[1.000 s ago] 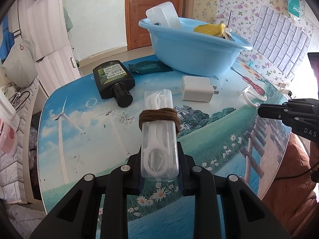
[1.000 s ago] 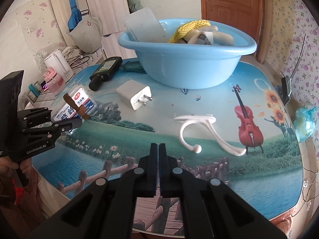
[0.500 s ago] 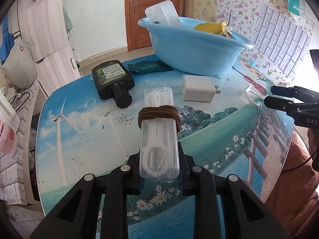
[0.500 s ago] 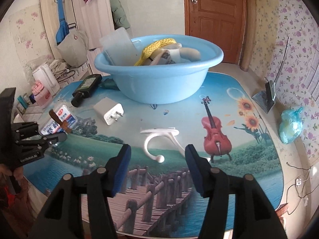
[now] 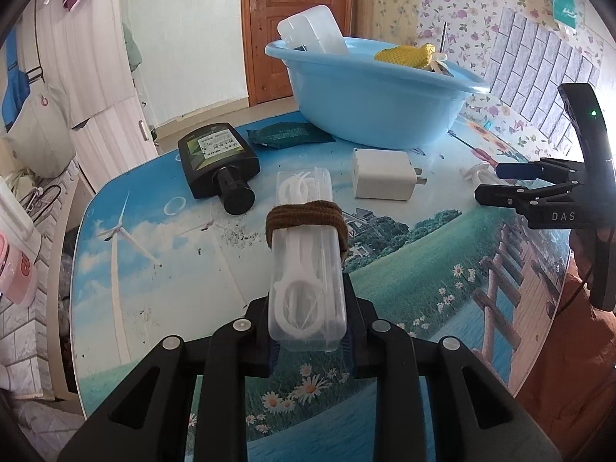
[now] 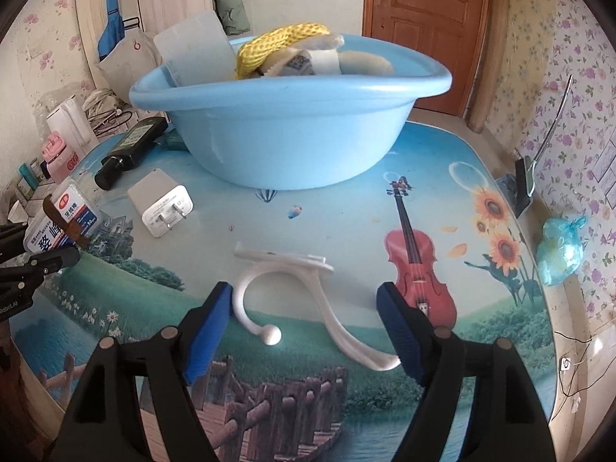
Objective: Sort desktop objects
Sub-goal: 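Lift the banded box with the left tool while the right tool grasps the white hook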
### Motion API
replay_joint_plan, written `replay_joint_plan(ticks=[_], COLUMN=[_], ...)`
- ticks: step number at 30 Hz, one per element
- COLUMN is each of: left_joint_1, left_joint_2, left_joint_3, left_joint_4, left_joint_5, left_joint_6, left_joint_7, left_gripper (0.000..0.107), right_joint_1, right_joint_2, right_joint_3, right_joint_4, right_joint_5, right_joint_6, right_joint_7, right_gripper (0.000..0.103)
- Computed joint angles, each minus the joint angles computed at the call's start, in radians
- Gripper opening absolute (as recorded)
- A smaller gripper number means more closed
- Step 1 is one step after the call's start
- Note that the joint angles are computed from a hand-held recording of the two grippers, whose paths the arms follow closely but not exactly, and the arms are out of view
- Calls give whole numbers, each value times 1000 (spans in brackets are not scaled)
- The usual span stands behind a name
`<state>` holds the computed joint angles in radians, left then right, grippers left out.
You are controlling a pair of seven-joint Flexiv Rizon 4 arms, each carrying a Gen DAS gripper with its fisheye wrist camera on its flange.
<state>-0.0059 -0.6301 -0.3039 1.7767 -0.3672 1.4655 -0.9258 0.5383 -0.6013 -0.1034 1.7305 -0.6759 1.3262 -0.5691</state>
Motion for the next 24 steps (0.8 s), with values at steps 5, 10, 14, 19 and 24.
replay_joint_plan(ticks=[5,10,14,19,24], left_joint_1=[-24,-60,-57,-26,7], left_joint_2=[-7,-12,-3,22,51], left_joint_3=[26,68,63,21,-27], left_joint_4=[-15,-37,-33,-19,-4], left_joint_5=[10,25,37,24,2], left_joint_6=[0,-6,-5,9,31], left_joint_7=[-23,-70,-73,-60,-39], left_gripper=[24,23,23,23,23], right_joint_1=[28,64,43,66,126], right_joint_2=[5,0,-2,14,48], right_joint_3=[-21,-63,-20,-54,-147], right_joint_4=[8,21,5,28,58], right_joint_5=[-23,-90,-61,-60,-111], right_joint_6=[-6,66,44,103,181], right_joint_7=[25,77,51,84,141], right_gripper=[74,46,45,45,45])
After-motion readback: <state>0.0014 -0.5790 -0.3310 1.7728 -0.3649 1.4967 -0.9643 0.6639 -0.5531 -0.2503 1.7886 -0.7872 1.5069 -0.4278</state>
